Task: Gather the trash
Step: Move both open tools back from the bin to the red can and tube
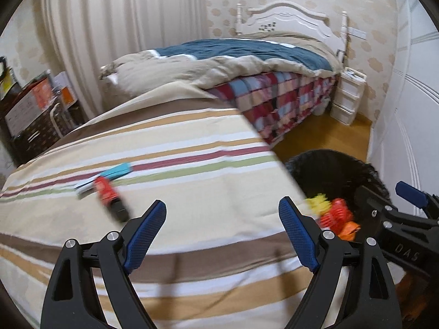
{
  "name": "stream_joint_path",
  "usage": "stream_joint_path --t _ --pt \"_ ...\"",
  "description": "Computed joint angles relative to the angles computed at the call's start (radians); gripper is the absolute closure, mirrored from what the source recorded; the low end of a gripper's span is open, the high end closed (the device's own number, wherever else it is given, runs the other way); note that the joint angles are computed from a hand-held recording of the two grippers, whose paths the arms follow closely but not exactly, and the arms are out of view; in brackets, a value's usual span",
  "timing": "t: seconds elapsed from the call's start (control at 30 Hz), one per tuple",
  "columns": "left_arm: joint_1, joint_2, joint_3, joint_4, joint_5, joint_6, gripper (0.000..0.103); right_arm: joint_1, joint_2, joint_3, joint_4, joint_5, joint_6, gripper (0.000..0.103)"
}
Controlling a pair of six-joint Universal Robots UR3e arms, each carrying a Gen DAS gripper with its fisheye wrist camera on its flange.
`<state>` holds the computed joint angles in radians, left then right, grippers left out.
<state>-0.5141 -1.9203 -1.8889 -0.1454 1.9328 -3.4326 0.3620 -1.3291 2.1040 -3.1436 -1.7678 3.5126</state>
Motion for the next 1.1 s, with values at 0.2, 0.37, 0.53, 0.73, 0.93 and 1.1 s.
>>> stream_joint_path --t 0.2,0.37,0.53,0.73,0.93,1.1 --pt "0.112 0.164 -0.24 0.063 0.002 0.016 0.019 0.137 0.121 -0.195 0.091 -0.015 0.013 0.009" --pt "0.247 0.301 -0.429 0.111 -0.005 0.066 0.019 0.237 0.236 -0.379 0.187 -0.024 0.006 0.009" --pt "0.419 0.416 -0.565 0.126 -0.068 0.145 0.019 0.32 0.352 -0.591 0.321 -0.054 -0.015 0.009" --pt "0.593 0.534 -0.662 0.107 -0.156 0.227 0.019 0.375 0.481 -0.842 0.463 -0.053 -0.03 0.01" --pt "0.708 0.615 -0.714 0.084 -0.214 0.288 0.019 0.416 0.626 -1.119 0.608 -0.054 -0.043 0.018" --pt "0.788 0.663 -0.735 0.054 -0.275 0.325 0.019 0.421 0.763 -1.387 0.749 -0.028 -0.056 0.027"
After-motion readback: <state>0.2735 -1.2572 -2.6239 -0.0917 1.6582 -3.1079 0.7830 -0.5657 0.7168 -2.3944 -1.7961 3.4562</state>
